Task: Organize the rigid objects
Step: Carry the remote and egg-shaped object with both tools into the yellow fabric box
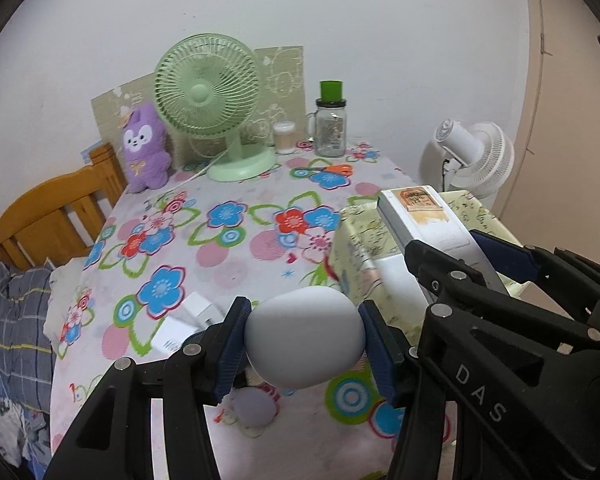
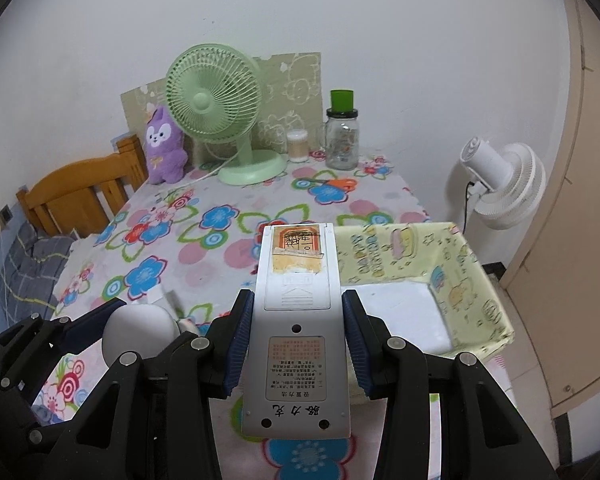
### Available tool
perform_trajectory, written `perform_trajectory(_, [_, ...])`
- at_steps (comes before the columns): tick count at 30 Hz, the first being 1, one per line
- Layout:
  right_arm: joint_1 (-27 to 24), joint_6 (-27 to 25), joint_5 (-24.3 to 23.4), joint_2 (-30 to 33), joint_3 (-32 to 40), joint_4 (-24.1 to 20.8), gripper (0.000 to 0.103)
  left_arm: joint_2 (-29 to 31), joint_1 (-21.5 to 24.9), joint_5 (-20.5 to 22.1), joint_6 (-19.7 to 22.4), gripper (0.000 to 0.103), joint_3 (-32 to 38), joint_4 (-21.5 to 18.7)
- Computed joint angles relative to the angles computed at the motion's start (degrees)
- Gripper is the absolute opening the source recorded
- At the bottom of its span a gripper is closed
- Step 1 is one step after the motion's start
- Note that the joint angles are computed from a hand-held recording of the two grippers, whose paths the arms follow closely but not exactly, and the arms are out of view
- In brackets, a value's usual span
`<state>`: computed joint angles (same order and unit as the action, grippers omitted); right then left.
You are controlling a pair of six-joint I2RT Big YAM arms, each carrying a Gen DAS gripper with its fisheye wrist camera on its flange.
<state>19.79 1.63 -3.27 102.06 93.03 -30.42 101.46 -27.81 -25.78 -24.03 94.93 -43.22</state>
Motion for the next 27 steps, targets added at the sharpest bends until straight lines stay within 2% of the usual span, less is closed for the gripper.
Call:
perform_trajectory(7, [-2.02, -1.01, -1.07, 1.12, 2.37, -1.12, 0.047, 3.0, -0.69, -0.02, 1.56, 0.057, 4.87, -0.93])
perform_trajectory(17, [-3.86, -2.03, -0.18, 3.04, 5.51, -2.54, 0.047, 6.85, -0.78, 2.78, 3.28, 0.057, 10.37, -1.49])
perform_trajectory(27, [-5.97, -1.68, -0.45, 7.27, 10.77, -5.91, 0.047, 12.74, -0.49, 6.67, 4.88, 0.057, 18.42, -4.54])
